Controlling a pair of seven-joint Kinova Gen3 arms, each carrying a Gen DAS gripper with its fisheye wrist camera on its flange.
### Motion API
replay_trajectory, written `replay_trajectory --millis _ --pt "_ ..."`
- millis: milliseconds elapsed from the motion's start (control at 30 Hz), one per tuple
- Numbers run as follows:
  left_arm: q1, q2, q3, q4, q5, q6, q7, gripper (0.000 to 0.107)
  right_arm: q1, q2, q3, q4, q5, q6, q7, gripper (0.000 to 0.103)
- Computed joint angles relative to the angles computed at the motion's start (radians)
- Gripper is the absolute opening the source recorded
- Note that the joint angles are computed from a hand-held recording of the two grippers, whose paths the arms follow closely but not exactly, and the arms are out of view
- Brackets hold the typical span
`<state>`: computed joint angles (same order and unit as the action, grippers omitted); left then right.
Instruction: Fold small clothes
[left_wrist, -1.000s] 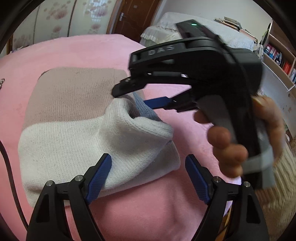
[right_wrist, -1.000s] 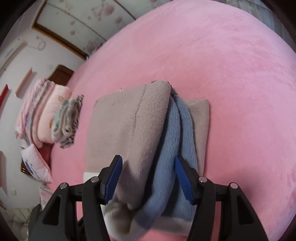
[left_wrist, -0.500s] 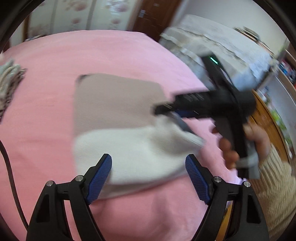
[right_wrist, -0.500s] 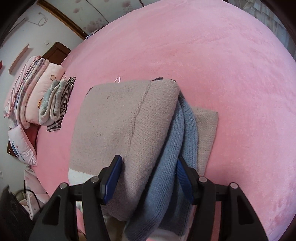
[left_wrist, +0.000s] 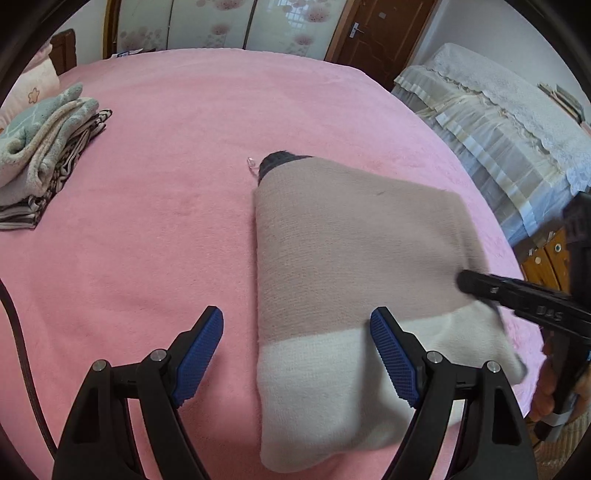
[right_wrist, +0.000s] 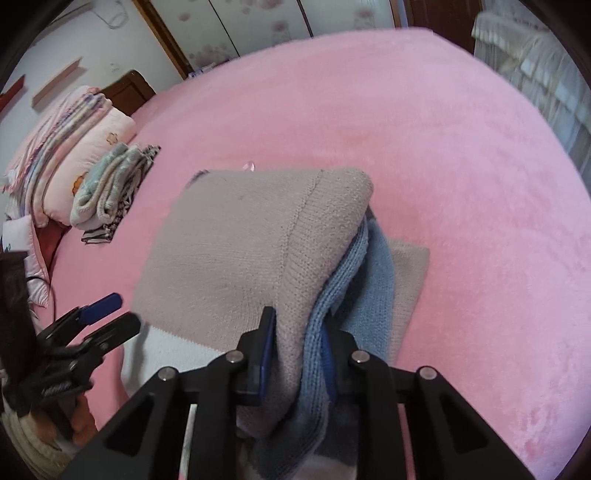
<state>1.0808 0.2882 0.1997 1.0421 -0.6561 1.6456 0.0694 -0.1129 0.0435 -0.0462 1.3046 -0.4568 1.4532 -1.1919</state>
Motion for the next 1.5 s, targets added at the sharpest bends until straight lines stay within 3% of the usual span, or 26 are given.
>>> replay_trajectory --millis 100,300,433,567,700,833,933,1067,1400,1500 --pt "-0.022 -0.006 0.007 0.037 0.027 -0.054 -0.020 0.082 0.025 -0.018 0.021 0.043 -0.014 -0.016 0.026 0.022" --pt "-0.024 0.001 0.007 0.068 0.029 -0.073 -0.031 0.089 0.054 -0.036 0.038 0.160 -0.046 -0.093 0.052 0.022" --pt "-0.022 0.002 0.006 0.071 0.029 -0.068 -0.024 0.090 0.060 -0.073 0.046 0.184 -0.060 -0.119 0.012 0.029" --pt "-0.017 0.001 0.008 0.073 0.024 -0.064 -0.014 0.090 0.027 -0.188 0.026 0.211 0.025 -0.202 -0.040 0.033" --pt "-0.012 0.008 0.011 0.065 0.024 -0.061 -0.016 0.090 -0.027 -0.280 0.031 0.238 0.043 -0.211 -0.032 0.035" --pt "0.012 0.023 0.010 0.039 0.011 -0.028 -0.039 0.090 -0.061 -0.338 -0.018 0.307 0.157 -0.245 -0.062 0.035" --pt "0.023 0.015 0.009 0.054 0.017 -0.032 -0.040 0.090 -0.071 -0.339 0.011 0.350 0.181 -0.240 -0.078 0.035" --pt "0.024 -0.001 0.019 0.092 0.017 -0.045 -0.031 0.095 -0.072 -0.330 0.089 0.381 0.125 -0.234 -0.048 0.035" --pt "0.011 -0.038 0.046 0.161 -0.005 -0.091 -0.023 0.097 -0.041 -0.318 0.090 0.411 0.095 -0.245 -0.058 0.040" --pt "0.027 -0.032 0.056 0.143 -0.044 -0.061 -0.049 0.101 -0.044 -0.318 0.078 0.391 0.106 -0.231 -0.067 0.043"
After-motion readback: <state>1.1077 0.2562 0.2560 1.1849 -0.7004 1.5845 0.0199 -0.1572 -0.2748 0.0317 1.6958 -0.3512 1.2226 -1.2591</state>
